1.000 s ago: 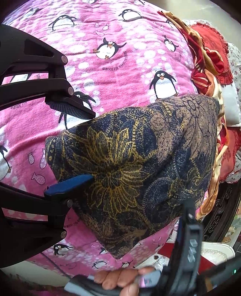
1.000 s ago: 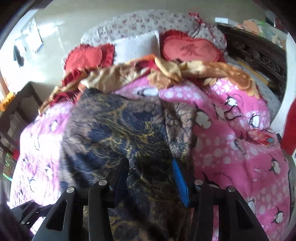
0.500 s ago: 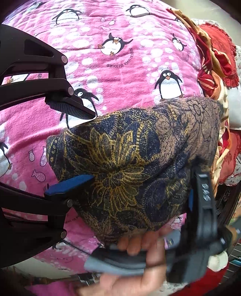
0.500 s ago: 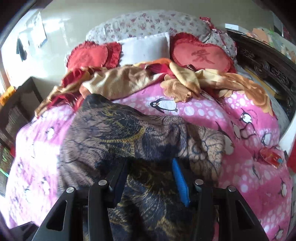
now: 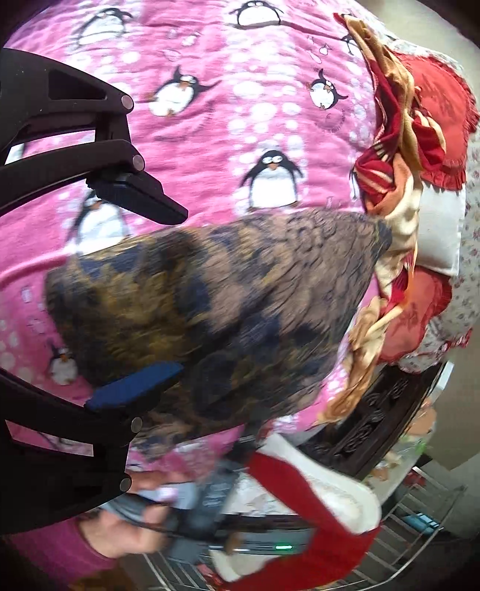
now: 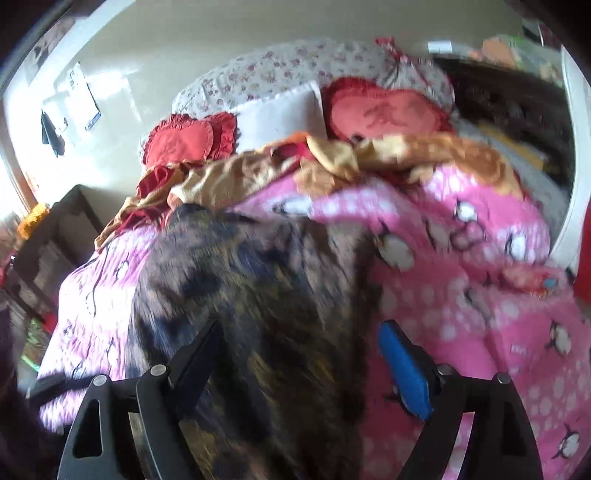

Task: Fold small clothes

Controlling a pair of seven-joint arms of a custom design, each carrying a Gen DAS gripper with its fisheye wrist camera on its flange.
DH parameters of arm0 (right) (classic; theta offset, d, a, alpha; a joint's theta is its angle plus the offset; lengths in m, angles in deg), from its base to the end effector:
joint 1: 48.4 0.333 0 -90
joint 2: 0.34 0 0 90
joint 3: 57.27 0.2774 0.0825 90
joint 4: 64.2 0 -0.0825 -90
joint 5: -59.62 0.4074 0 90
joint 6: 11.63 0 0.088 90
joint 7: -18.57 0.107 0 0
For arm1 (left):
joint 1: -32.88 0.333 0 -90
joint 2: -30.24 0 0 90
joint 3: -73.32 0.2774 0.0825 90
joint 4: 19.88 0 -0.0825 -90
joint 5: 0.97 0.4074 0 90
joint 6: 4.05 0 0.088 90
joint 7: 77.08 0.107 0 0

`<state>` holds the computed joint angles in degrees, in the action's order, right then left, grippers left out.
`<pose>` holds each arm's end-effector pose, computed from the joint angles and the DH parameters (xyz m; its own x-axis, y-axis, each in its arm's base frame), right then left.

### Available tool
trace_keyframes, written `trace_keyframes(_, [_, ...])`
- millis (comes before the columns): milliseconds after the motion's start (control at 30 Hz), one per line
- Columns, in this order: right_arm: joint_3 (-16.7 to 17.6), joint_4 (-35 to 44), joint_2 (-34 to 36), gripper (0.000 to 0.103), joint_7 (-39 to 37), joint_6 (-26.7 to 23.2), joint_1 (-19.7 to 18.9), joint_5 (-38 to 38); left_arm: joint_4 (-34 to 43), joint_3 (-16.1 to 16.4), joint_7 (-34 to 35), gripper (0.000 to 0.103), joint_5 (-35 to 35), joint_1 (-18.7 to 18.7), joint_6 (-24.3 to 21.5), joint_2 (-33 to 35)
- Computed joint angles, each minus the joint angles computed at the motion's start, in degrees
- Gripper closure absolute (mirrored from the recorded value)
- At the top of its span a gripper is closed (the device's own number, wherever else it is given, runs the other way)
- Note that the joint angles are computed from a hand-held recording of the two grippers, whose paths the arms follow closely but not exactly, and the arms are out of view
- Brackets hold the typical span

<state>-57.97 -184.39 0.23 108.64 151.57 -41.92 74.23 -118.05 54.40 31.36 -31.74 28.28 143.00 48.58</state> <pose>0.6120 0.0484 0.4510 -0.0318 -0.9756 -0.2174 -0.7428 0.1686 -0.6480 0.6480 -0.2513 0.4229 -0.3926 -0.8273 0.4017 -0.8397 0.1442 -0.5235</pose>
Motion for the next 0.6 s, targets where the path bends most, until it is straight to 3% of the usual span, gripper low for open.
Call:
trace_keyframes(167, [0.2, 1.0, 2.1, 0.019, -13.0, -4.1, -1.0, 15.4, 9.7, -1.2, -2.1, 0.026, -2.4, 1.2, -5.0, 8.5])
trace_keyframes(333, [1.3, 3.9, 4.9, 0.019, -24.4, -7.7, -2.7, 32.3, 16.3, -1.6, -4.5, 0.024, 1.0, 0.7, -9.8, 14.7])
trace_keyframes(367, [1.4, 4.7, 5.6, 0.021, -25.3, -9.4, -3.0, 34.1, 16.4, -1.9, -4.3, 0.021, 1.2, 0.7, -9.4, 15.0])
trace_keyframes(433, [1.5, 5.5, 6.2, 0.039, -24.6, -10.7, -2.8, 34.3, 15.5, -2.7, -3.9, 0.020, 1.0, 0.9, -7.8, 14.6])
trace_keyframes(467, [1.6, 5.0, 5.8, 0.044, -23.9, -9.3, -2.3, 33.2, 15.5, -3.5, -2.6, 0.023, 0.4, 1.5, -8.3, 14.6])
trace_keyframes(500, [1.7, 4.3, 5.0, 0.057, -23.4, -8.4, -1.7, 31.6, 15.0, -4.1, -1.4, 0.033, -0.3, 2.1, -8.9, 14.0])
trace_keyframes(533, [1.7, 4.1, 4.5, 0.063, -23.0, -8.5, -1.4, 30.9, 13.9, -4.0, -0.8, 0.041, 0.1, 1.8, -8.1, 12.8])
trace_keyframes(567, [1.9, 3.5, 3.2, 0.071, -23.3, -8.8, -1.1, 31.3, 12.7, -4.1, 0.4, 0.056, 0.1, 1.9, -7.4, 11.7])
trace_keyframes(600, [1.9, 3.0, 2.3, 0.072, -23.4, -8.8, -0.9, 31.5, 11.4, -4.7, 2.7, 0.064, -1.0, 2.7, -7.2, 10.3])
